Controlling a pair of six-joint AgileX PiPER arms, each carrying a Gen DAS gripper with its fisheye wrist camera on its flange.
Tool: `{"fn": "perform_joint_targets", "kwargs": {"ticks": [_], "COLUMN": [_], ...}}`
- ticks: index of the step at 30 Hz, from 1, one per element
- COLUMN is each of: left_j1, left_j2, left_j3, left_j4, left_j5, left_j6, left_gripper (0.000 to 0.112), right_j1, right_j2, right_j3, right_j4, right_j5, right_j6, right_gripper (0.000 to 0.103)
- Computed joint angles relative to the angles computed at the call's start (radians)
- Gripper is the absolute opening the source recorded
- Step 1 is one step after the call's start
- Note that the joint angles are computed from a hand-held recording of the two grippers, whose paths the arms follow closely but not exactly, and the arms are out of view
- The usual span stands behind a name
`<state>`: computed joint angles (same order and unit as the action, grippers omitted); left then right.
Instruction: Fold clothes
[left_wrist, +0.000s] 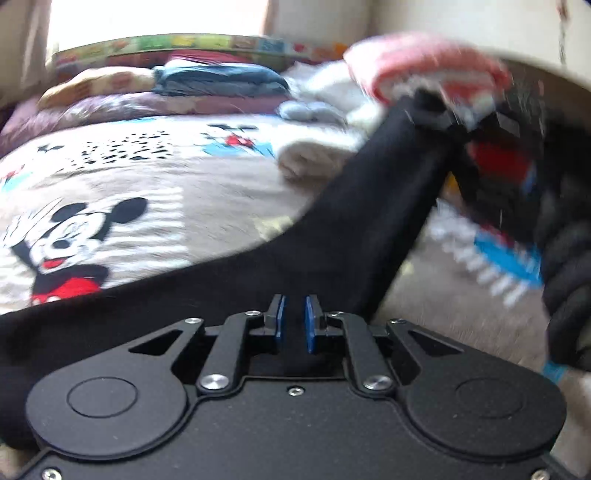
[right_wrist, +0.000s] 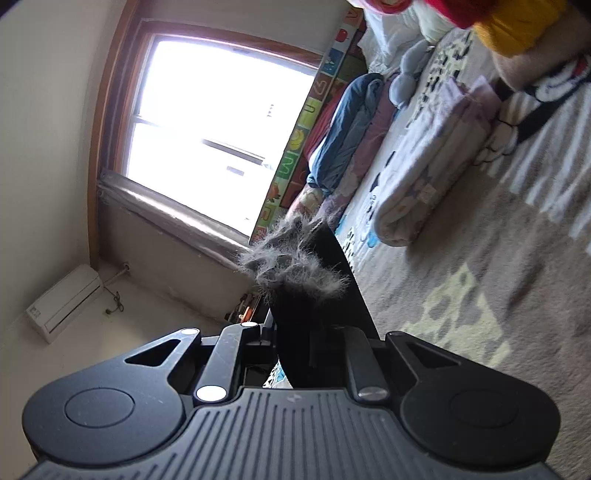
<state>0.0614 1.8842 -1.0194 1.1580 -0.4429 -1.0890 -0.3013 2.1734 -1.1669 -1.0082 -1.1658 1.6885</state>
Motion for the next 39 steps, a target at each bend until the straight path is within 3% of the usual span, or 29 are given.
{"fn": "perform_joint_targets", "kwargs": {"ticks": [4,8,10,12,17,29,39], "left_j1": [0.145,0.298,0.373,0.442,0.555,0.659,0.672], "left_j2": [-0.059,-0.026,-0.010,0.012,0.073,0.098,0.100], "left_j3": [0.034,0.030,0.028,0.028,0.001,-0.015,-0.024], "left_j4": [0.093,0.151,0.164,0.161,0.176,0.193,0.196], "left_j5": [-0.141,-0.303,-0.373,-0.457,-0.602,-0.657,-0.616], "left_j6": [-0.191,-0.386,-0.468,-0.533,-0.659,-0.761,-0.752], "left_gripper": [0.008,0.008,0.013,0.029,0.031,0.031,0.031], "right_j1": [0.055,0.152,0.216,0.284,0.441,0.732,0.858], "right_j2": [-0.080,-0.149,-0.177,-0.201,-0.216,-0.194,-0.170], "right_j3": [0.023,0.050,0.059,0.062,0.064,0.030,0.021], "right_j4": [-0.035,-0.044,-0.043,-0.043,0.002,0.259,0.646], "right_j5": [0.035,0.103,0.160,0.226,0.379,0.724,0.825], "right_j6": [-0.063,-0.145,-0.195,-0.242,-0.360,-0.790,-1.264], "right_gripper": [0.016,0.016,0.016,0.016,0.016,0.016,0.016]}}
